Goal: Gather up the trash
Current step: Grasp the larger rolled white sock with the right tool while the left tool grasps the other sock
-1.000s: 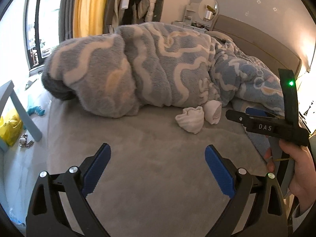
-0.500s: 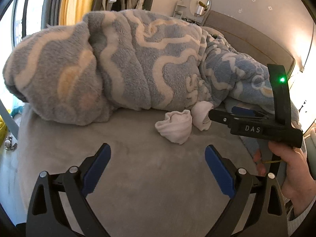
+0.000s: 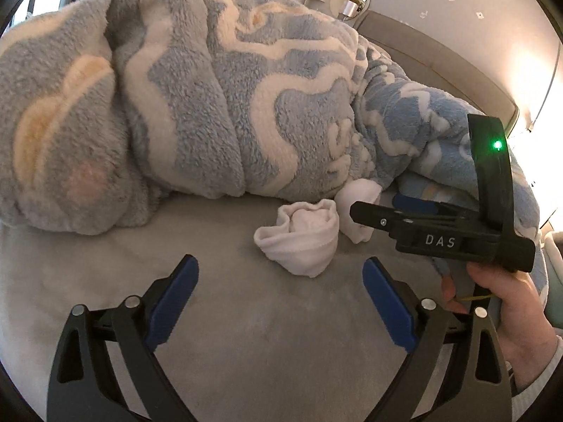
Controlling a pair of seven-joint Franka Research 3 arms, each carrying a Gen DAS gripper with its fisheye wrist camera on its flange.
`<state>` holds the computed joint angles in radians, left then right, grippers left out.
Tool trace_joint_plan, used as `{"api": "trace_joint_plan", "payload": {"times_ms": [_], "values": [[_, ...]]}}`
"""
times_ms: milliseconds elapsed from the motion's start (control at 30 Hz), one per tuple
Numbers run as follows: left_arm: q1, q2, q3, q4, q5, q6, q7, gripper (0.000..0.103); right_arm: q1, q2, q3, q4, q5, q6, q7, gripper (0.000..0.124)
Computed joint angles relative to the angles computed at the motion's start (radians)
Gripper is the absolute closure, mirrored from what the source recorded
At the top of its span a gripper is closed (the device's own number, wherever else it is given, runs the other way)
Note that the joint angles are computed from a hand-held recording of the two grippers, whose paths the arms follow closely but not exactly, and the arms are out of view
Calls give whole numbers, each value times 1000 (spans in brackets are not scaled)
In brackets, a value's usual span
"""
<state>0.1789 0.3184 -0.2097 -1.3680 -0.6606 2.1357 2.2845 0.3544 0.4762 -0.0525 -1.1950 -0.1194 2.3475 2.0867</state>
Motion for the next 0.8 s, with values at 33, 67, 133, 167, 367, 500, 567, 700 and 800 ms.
{"api": "trace_joint_plan", "payload": {"times_ms": [33, 67, 133, 167, 367, 500, 567, 700, 800], "values": [[-2, 3, -1, 2, 1, -1, 0, 11, -6, -1, 5, -6, 10, 1, -7, 38], [-2, 7, -2, 6, 1, -5, -1, 11, -9, -6, 7, -20, 16, 6, -13, 40], [-4, 14, -5, 9, 5, -11, 0, 12, -21, -7, 19, -33, 41, 16, -41, 42], [-6, 17, -6, 11, 9, -13, 0, 13, -26, -6, 25, -35, 53, 19, -60, 45], [-20, 47, -16, 42, 32, -18, -14, 17, -33, 2, 29, -46, 95, 54, -92, 49], [-35, 80, -20, 78, 68, -16, -47, 20, -51, 17, 38, -47, 150, 86, -100, 49], [-36, 97, -23, 95, 83, -24, -66, 22, -67, 31, 43, -34, 175, 92, -123, 55], [-34, 117, -37, 117, 97, -34, -76, 25, -80, 89, 48, 65, 200, 53, -171, 62], [-30, 133, -45, 137, 96, -42, -82, 26, -85, 95, 47, 79, 221, 48, -177, 65]]}}
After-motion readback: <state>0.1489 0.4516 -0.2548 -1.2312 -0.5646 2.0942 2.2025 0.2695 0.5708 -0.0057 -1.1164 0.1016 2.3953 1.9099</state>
